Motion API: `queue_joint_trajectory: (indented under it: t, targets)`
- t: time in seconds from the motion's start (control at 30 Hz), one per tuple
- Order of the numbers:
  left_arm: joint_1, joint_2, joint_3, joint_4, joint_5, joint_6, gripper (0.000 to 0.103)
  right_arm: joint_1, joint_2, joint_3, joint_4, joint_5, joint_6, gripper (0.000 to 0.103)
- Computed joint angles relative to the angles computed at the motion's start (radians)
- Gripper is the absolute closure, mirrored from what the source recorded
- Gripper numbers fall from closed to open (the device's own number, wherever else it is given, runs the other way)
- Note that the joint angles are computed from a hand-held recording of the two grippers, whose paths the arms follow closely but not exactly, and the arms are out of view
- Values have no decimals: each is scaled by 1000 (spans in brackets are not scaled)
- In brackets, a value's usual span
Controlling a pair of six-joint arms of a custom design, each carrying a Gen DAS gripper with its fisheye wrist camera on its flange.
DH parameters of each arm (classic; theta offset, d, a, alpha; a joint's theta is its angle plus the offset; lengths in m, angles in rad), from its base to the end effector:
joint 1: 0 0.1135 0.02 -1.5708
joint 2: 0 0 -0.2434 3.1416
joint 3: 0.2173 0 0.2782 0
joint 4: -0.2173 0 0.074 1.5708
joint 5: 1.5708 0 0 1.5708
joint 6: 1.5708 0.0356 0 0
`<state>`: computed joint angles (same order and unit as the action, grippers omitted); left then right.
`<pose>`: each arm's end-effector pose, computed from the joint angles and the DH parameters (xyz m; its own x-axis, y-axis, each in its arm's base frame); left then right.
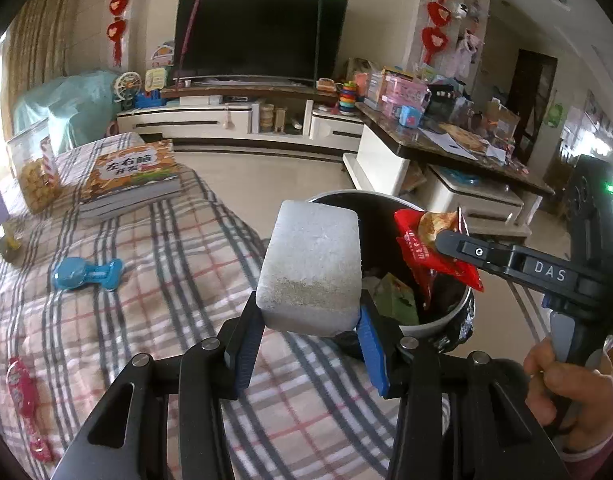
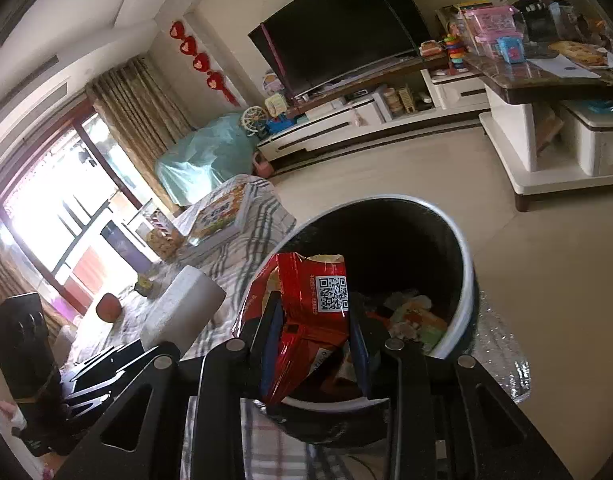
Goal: Collect trash
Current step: 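Carry the foam block and chip bag with both grippers over the bin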
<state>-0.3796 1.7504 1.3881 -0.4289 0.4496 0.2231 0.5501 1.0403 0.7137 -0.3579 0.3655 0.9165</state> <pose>0.3782 -0.1675 0.2374 -0.5076 0.4170 -0.7540 0.7484 0.6471 -0.1459 0.2253 0.1232 0.2253 -0.5281 0.5454 -0.6508 0.2742 0.8349 0.4772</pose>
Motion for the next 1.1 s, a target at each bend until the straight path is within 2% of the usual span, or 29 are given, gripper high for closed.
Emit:
queue_joint_trajectory:
  t: [0.57,1.1]
  targets:
    - [-80,45,40,14,-53,0,59,-57,-52,-30,-31,-14,-23,72]
    - [-117,86,74,7,-87,-11,59,-95,-19,-24,-23,-41,-40,72]
